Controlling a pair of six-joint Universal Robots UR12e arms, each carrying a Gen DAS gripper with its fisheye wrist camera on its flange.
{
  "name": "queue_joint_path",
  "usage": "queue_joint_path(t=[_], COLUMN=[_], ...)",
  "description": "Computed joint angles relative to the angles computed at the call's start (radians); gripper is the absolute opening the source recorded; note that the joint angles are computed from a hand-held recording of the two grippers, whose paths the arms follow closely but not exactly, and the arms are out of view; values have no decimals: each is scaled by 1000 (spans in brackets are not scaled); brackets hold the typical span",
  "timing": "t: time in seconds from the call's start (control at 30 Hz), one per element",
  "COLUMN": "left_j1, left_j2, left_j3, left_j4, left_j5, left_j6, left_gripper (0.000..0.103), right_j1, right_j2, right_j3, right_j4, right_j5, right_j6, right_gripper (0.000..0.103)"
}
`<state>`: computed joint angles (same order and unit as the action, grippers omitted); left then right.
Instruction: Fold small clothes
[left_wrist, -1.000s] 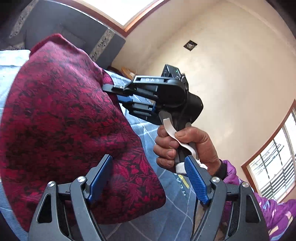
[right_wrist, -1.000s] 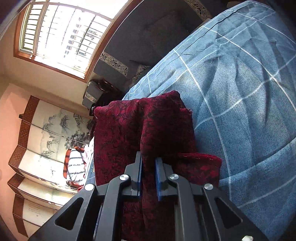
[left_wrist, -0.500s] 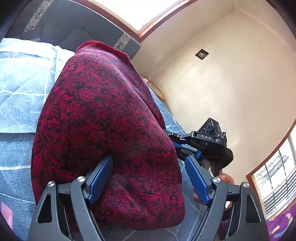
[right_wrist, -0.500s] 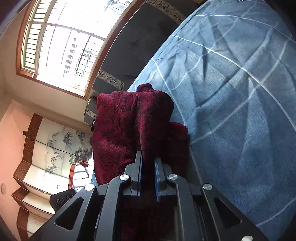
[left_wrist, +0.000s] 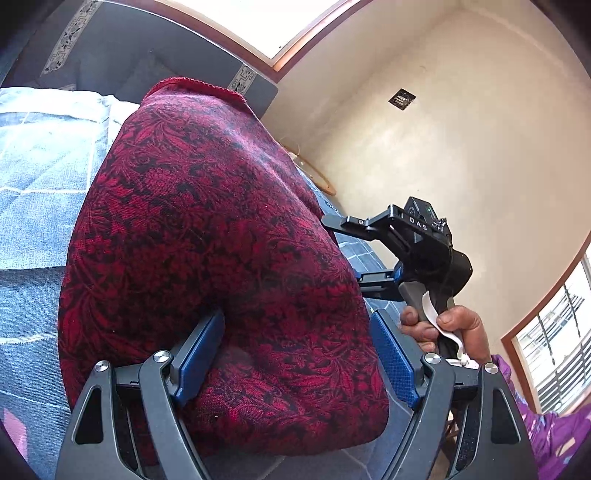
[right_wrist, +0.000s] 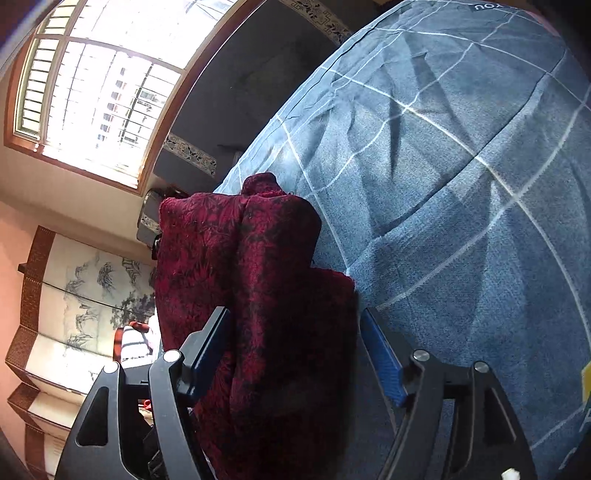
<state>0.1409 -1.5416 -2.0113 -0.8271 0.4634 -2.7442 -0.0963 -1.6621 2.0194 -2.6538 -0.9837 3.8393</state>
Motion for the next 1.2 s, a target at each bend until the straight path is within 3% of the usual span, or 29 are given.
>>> queue_joint_path(t=[0.03, 0.1, 0.17, 0.27, 0.33, 0.43, 0.53, 0.7, 0.77, 0.93, 1.0, 1.07, 1.2], left_j1=[2, 7, 19, 42, 53, 54, 46, 45, 42, 42, 45, 45, 49], left_j2=[2, 7, 11, 11, 5, -8, -19, -23, -17, -22, -21, -18, -11], left_j3=[-1, -11, -27, -48, -54, -54, -53, -69, -67, -59, -61, -62, -61], left_j4=[1, 32, 90, 193, 257, 326, 340, 339, 313, 305, 305, 302, 298], left_j5=[-1, -7, -26, -44, -52, -49, -34, -37, -18, -24, -25, -18, -2], left_j6=[0, -30, -91, -196, -270, -349, -369, -356, -321, -347, -349, -341, -346], left_gripper=[81, 81, 81, 81, 81, 81, 82, 83, 83, 84, 84, 84, 84], right_j1=[1, 23, 47, 68, 69, 77, 79, 28, 5, -11, -8, 6, 39], right_j2=[10, 20, 30, 70, 109, 159, 190, 222, 231, 166, 118, 72, 53], right_j3=[-8, -40, -70, -122, -148, -206, -235, -151, -118, -92, -88, -89, -87], right_j4=[-1, 41, 52, 31, -83, -196, -182, -206, -313, -351, -274, -136, 21], right_j5=[24, -6, -48, -25, 58, 120, 93, 102, 158, 155, 144, 114, 124], right_j6=[-11, -62, -93, -122, -121, -130, -185, -142, -63, -24, -82, -176, -263], right_gripper=[57, 30, 26, 21, 19, 17, 16, 17, 22, 44, 45, 45, 42])
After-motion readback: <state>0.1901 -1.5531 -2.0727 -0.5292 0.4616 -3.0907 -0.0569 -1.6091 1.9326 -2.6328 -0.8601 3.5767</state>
